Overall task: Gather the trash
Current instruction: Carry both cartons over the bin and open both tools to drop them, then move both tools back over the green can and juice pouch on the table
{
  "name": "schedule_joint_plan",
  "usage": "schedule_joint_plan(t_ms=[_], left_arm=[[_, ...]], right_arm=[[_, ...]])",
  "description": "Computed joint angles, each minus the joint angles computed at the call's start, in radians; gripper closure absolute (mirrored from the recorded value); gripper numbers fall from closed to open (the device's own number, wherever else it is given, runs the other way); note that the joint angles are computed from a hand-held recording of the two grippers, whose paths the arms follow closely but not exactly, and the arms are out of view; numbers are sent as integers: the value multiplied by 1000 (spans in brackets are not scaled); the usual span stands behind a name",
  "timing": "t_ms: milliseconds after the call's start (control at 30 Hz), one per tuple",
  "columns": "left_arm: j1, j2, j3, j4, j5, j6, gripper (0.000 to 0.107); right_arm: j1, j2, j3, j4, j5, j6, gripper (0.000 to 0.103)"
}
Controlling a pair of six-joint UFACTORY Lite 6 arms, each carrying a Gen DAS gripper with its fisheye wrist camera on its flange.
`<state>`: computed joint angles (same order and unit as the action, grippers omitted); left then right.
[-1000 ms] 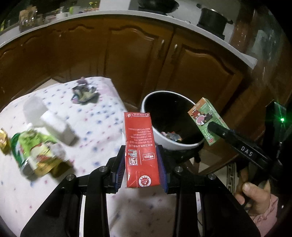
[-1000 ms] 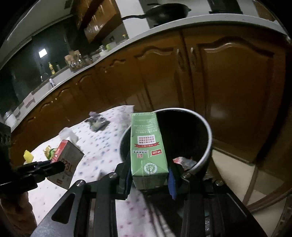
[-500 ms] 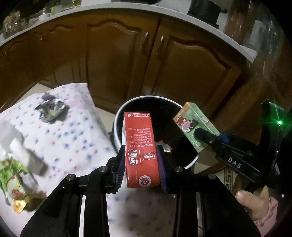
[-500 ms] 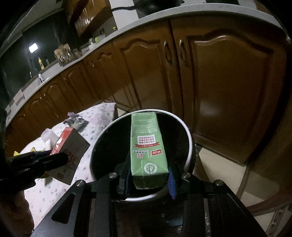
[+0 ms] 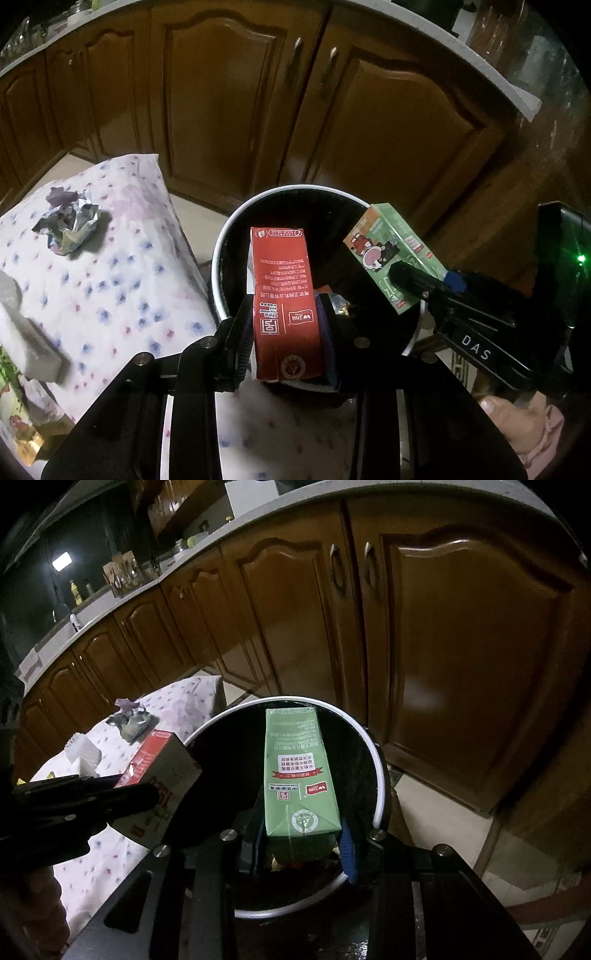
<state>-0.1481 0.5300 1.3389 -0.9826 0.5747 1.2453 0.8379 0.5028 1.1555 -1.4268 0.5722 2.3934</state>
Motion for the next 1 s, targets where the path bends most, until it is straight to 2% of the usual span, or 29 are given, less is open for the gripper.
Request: schedule_joint_plan(t_ms=[167, 200, 233, 267, 300, 467, 600, 667, 767, 1000], left_arm=[[-22, 30, 50, 62, 11, -82, 74], [-24, 30, 53, 71, 15, -92, 70], [-24, 25, 49, 70, 13, -91, 60], [-22, 13, 36, 58, 6, -77, 50], [-17, -3, 15, 36, -3, -52, 47], [32, -39, -36, -19, 15, 1, 47], [112, -104, -138, -98, 45, 84, 46], [156, -144, -197, -139, 58, 139, 46], [233, -191, -278, -191, 90, 221, 44], [480, -279, -418, -194, 212, 387, 44]], right_arm=[[-23, 14, 16, 19, -24, -36, 69], [-25, 13, 17, 22, -24, -38, 69], [-26, 15, 23, 32, -21, -47, 68], [-24, 10, 19, 35, -15, -43, 63], [-24, 7, 13, 24, -13, -27, 55], [9, -46, -54, -47, 19, 105, 49], [70, -89, -104, -100, 67, 228, 34], [103, -93, -106, -97, 95, 250, 32], [156, -86, -92, -100, 131, 301, 25], [267, 29, 57, -92, 174, 344, 22]])
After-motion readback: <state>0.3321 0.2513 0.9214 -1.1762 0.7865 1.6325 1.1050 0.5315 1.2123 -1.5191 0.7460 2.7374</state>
